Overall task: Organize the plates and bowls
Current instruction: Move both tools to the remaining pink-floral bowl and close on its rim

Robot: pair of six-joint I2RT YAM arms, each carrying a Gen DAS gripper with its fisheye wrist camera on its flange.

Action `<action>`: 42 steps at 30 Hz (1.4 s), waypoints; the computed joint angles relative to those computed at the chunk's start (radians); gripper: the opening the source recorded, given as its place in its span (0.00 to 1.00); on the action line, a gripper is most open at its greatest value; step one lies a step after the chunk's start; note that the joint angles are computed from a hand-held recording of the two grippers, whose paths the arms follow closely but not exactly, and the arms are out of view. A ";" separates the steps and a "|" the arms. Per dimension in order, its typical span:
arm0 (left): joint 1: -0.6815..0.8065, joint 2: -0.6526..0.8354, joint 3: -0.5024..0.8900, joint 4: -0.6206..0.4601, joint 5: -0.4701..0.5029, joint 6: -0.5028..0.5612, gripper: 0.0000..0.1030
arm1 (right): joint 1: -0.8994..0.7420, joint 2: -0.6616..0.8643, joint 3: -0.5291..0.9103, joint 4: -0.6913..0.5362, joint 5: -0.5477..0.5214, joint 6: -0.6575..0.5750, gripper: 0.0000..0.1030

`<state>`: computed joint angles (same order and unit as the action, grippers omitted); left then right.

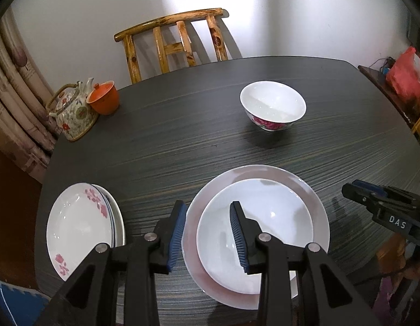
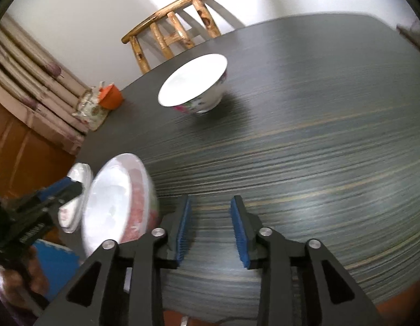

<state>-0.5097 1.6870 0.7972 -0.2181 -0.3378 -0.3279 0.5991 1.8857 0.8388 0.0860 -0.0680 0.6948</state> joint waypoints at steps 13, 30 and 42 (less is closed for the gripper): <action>0.000 0.098 0.158 -0.061 0.054 -0.003 0.33 | 0.013 0.038 -0.102 0.100 0.212 -0.038 0.42; -0.030 0.250 0.356 -0.124 0.010 0.017 0.33 | 0.098 -0.035 -0.235 0.208 0.430 -0.005 0.76; 0.010 0.326 0.453 -0.165 0.075 -0.006 0.33 | 0.088 -0.098 -0.345 0.376 0.381 -0.011 0.94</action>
<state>-0.5002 2.0125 1.2500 -0.3827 -0.2630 -0.3335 0.6874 1.7881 0.4938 0.4621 0.3126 0.6839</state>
